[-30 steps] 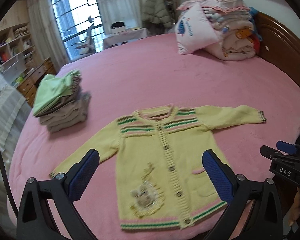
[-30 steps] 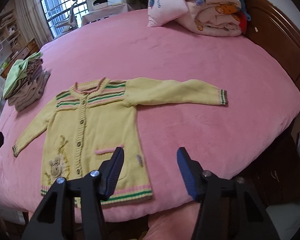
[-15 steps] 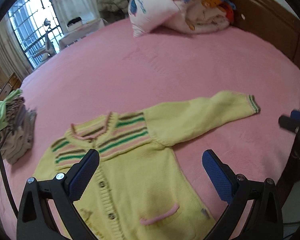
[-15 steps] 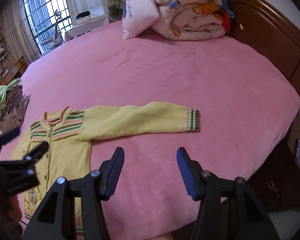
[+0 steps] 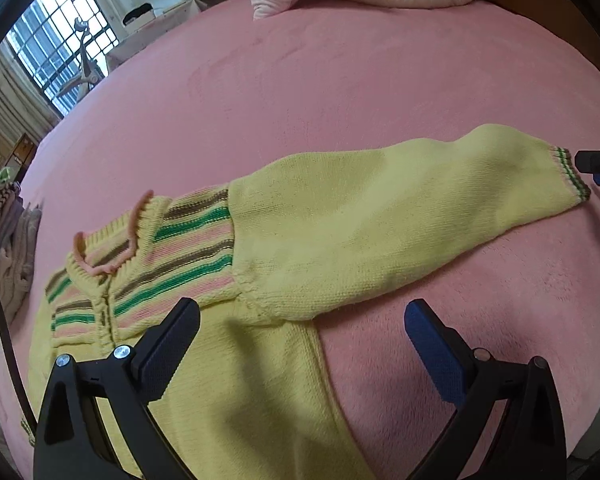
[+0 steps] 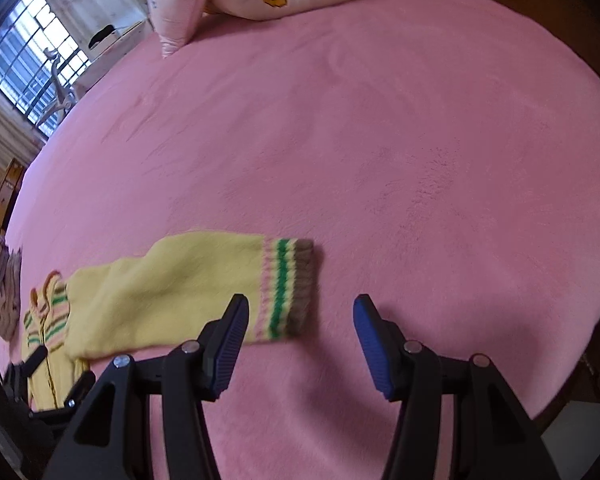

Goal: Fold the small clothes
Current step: 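Move the right tool to the striped cuff of a cardigan sleeve and grasp it, then carry the gripped cuff with the right tool across the cardigan body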

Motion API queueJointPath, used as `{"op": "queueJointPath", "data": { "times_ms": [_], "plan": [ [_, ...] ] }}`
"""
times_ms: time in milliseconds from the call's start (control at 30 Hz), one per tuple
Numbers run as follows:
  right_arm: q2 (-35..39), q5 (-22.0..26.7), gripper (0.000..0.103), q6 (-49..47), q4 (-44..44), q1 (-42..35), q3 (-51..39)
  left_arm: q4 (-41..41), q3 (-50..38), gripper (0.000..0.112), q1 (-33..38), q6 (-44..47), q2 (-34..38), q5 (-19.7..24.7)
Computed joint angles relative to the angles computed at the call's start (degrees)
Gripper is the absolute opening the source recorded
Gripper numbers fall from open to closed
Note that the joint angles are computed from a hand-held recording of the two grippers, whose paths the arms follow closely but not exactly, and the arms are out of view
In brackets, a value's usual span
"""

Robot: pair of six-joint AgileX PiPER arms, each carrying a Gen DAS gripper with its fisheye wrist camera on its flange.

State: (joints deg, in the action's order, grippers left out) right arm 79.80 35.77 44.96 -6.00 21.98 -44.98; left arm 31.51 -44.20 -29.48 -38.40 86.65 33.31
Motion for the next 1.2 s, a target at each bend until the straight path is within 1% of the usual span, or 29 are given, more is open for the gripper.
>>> {"op": "queueJointPath", "data": {
  "times_ms": [67,133,167,233,267,300,333,367,400,467,500,567,633,667,700,767,833,900,967,1000,1033,1067,1133,1167,1200],
  "plan": [
    [2.43,-1.78,0.055,-2.88,1.68,-1.54,-0.49,-0.81,-0.95,0.101,0.48,-0.6,1.75,-0.74],
    [5.33,-1.76,0.055,-2.32,0.07,-1.23,-1.73,-2.16,-1.78,0.096,1.03,-0.37,2.96,-1.08],
    [6.15,-2.0,0.055,-2.05,-0.44,-1.15,-1.85,-3.53,-2.3,0.091,1.37,0.32,3.67,-1.33],
    [7.84,-3.29,0.055,-1.99,-0.57,-1.26,-2.14,-5.16,-3.18,0.085,1.79,0.66,4.89,-1.53],
    [8.09,-4.35,0.053,-2.55,0.11,-1.38,-1.91,-5.2,-3.48,0.078,2.07,0.2,5.38,-1.86],
    [8.13,-5.0,0.044,-3.74,1.27,-1.47,-1.77,-5.55,-3.75,0.072,2.19,0.0,5.62,-2.15],
    [8.2,-5.8,0.039,-6.43,4.04,-1.64,-1.64,-6.27,-4.09,0.069,2.14,-0.13,5.85,-2.29],
    [8.15,-6.32,0.024,-8.27,6.28,-1.51,-1.52,-6.72,-4.22,0.06,2.24,-0.37,5.77,-2.41],
    [8.26,-6.47,0.02,-7.97,6.58,-0.77,-1.63,-8.38,-4.39,0.046,2.37,0.61,5.6,-2.85],
    [8.08,-5.77,0.015,-4.98,2.85,0.69,-2.1,-13.43,-4.81,0.036,3.03,5.15,4.62,-2.87],
    [7.67,-4.77,0.014,-2.12,-0.15,2.14,-2.52,-13.25,-5.26,0.036,2.77,4.7,4.51,-2.05],
    [6.54,-3.53,0.012,0.71,-2.65,3.67,-2.98,-13.22,-5.87,0.038,2.25,4.23,4.15,-0.7],
    [4.49,-1.73,0.012,5.23,-6.81,5.9,-3.35,-17.05,-6.21,0.055,3.62,7.97,3.45,0.87],
    [3.8,-0.72,0.012,6.84,-8.31,6.84,-3.86,-19.99,-6.44,0.069,4.68,11.16,2.97,1.31],
    [2.79,0.89,0.012,8.94,-10.36,8.17,-4.83,-21.24,-6.32,0.078,5.06,12.29,1.84,1.86],
    [1.29,2.75,0.012,11.62,-12.71,10.14,-5.83,-19.97,-5.78,0.079,4.92,11.2,-1.41,3.32],
    [-1.04,4.51,0.012,12.33,-13.65,11.78,-7.28,-20.08,-5.48,0.079,5.39,12.47,-5.16,5.18],
    [-1.64,6.21,0.011,12.81,-14.47,13.98,-10.4,-19.77,-4.6,0.079,6.53,13.37,-9.61,6.81],
    [-2.21,8.1,0.011,13.98,-15.97,18.04,-14.18,-19.68,-4.0,0.079,8.59,14.7,-14.27,8.79],
    [-2.32,8.61,0.011,14.77,-16.75,19.73,-15.19,-20.11,-3.73,0.079,10.36,16.12,-16.51,9.76],
    [-1.88,9.88,0.011,16.55,-18.34,23.29,-17.69,-20.12,-3.76,0.079,12.23,17.18,-18.6,11.18],
    [-1.77,11.02,0.011,17.66,-19.34,25.98,-19.36,-21.45,-3.41,0.079,15.94,20.47,-20.37,11.58],
    [1.4,12.01,0.011,17.83,-20.68,30.99,-25.54,-22.44,-4.97,0.079,19.29,22.37,-23.19,14.91],
    [2.5,12.28,0.011,17.89,-20.83,33.17,-27.59,-23.94,-6.05,0.079,22.09,25.01,-24.83,16.84],
    [4.34,12.32,0.011,16.76,-20.17,34.8,-30.61,-26.38,-6.47,0.079,26.52,29.21,-26.12,17.54]
  ]
}}
